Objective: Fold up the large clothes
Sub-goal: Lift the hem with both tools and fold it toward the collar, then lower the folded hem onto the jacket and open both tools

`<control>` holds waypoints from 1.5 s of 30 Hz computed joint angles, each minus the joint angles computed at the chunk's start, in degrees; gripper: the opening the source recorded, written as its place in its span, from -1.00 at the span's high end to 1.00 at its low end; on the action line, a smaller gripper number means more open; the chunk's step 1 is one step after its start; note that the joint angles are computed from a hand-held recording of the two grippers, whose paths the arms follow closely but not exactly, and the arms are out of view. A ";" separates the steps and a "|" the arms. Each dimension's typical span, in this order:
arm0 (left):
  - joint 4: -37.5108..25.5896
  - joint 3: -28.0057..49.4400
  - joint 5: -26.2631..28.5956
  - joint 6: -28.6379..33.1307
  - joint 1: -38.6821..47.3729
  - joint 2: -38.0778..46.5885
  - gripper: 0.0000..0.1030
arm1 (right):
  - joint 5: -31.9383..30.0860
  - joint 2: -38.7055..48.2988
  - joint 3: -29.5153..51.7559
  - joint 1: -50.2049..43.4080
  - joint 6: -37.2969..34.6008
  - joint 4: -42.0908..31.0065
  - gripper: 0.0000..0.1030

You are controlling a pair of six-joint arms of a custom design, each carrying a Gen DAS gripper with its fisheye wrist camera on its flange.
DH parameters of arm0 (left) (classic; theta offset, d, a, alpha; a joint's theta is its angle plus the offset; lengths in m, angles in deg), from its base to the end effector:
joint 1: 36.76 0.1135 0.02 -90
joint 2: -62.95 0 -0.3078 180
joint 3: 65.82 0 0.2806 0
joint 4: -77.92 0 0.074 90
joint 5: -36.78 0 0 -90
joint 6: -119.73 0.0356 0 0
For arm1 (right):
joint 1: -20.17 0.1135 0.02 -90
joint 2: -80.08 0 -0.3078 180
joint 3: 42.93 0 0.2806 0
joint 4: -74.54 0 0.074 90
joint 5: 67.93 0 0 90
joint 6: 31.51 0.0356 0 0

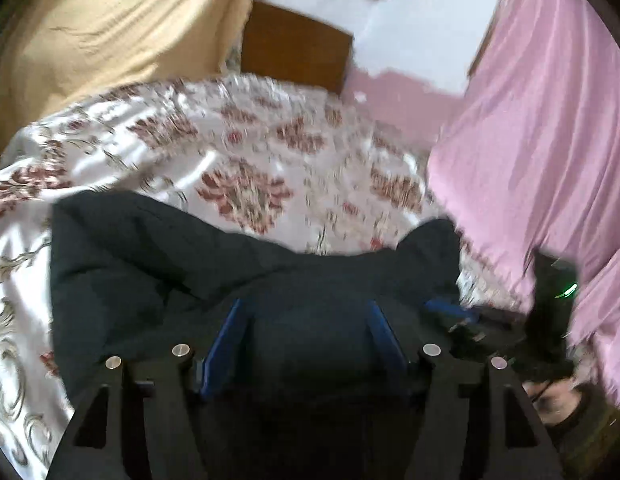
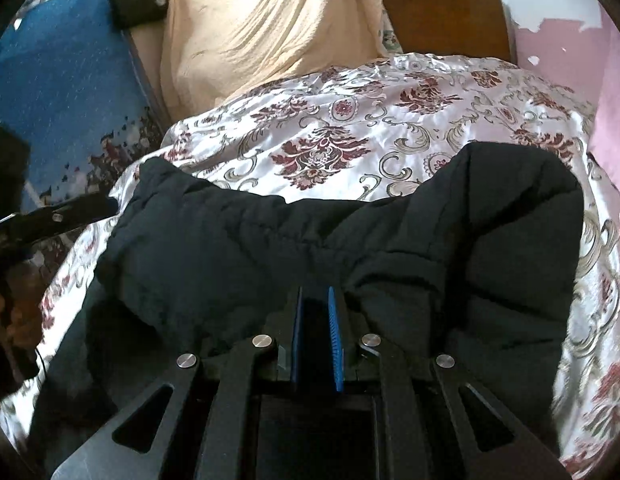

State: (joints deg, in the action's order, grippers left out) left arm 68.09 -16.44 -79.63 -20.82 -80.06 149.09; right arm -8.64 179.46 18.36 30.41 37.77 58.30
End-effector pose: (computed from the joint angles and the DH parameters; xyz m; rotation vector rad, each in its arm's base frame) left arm 0.2269 -0.1921 0.1758 -0.3578 2.2692 -0.2985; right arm 0.3432 0.0805 0.1591 -0.8506 2.2715 0.5897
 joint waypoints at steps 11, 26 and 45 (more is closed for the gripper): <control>-3.36 7.12 3.53 4.20 6.47 14.90 -0.27 | 9.13 10.44 11.73 3.45 -3.49 -5.50 0.83; 5.08 7.67 0.39 4.98 9.09 22.57 -0.28 | 7.72 20.39 15.22 4.78 5.89 5.61 0.97; -12.86 3.37 -3.44 -16.28 -1.92 4.44 -0.70 | -1.49 1.16 3.02 -2.47 3.14 -1.44 -0.29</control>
